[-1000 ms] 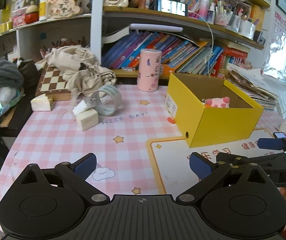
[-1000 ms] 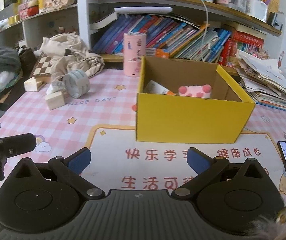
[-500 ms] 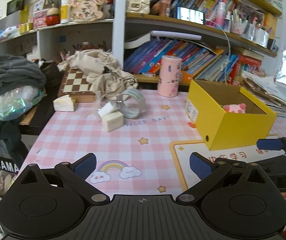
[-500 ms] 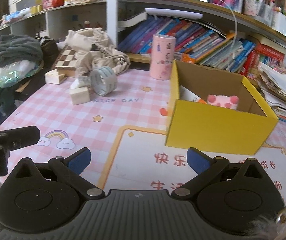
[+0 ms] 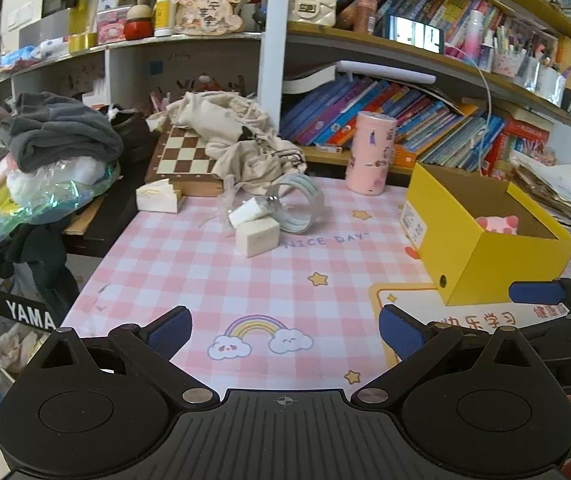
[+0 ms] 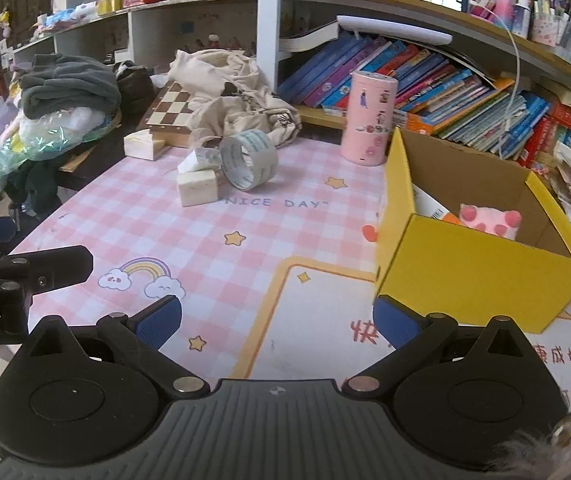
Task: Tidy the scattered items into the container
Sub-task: 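Move the left tool toward the white foam block while the right tool approaches the clear tape roll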
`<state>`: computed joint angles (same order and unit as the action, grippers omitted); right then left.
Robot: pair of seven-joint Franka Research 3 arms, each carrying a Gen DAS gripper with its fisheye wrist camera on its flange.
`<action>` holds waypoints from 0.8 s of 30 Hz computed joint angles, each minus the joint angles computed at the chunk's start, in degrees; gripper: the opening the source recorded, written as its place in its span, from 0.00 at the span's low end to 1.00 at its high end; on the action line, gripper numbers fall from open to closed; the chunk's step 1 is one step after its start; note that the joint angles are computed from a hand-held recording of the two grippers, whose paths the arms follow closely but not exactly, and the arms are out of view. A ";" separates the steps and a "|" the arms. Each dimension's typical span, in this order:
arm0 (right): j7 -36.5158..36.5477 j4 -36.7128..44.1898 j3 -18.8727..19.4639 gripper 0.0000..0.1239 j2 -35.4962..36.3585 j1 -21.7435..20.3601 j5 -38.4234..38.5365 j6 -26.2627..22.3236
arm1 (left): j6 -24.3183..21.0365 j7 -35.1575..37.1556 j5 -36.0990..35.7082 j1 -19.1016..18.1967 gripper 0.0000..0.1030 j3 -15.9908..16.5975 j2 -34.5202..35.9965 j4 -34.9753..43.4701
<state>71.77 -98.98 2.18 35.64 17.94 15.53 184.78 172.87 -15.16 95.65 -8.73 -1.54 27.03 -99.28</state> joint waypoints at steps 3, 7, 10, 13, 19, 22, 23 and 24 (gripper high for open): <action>-0.77 2.37 1.65 0.83 1.44 -1.41 -0.30 -1.09 | -0.53 1.61 -1.72 -0.08 0.98 0.19 0.53 0.54; -1.70 6.20 2.41 0.83 3.64 -2.16 -0.65 -3.35 | -0.70 4.90 -5.88 -0.51 0.98 0.98 1.93 1.90; -2.20 9.32 2.19 0.83 5.45 -2.15 -0.95 -5.60 | -0.38 8.14 -10.26 -1.17 0.98 2.00 3.28 3.09; -2.97 12.60 2.25 0.82 7.38 -2.32 -1.36 -7.97 | -0.21 12.39 -15.44 -1.62 0.98 2.72 4.61 4.09; -8.36 19.17 5.14 0.81 11.43 -4.28 -1.95 -11.71 | -0.49 20.15 -24.69 -2.24 0.98 3.75 7.62 7.13; -8.91 23.84 4.54 0.81 14.09 -3.92 -1.55 -14.86 | -1.55 24.56 -29.73 -2.33 0.98 3.75 9.33 9.07; -8.95 25.55 4.28 0.81 15.05 -3.77 -1.48 -16.02 | -1.81 25.96 -31.35 -2.34 0.98 3.74 9.93 9.79; -8.92 27.34 3.97 0.81 16.07 -3.59 -1.47 -17.11 | -1.97 27.37 -32.92 -2.33 0.98 3.74 10.59 10.60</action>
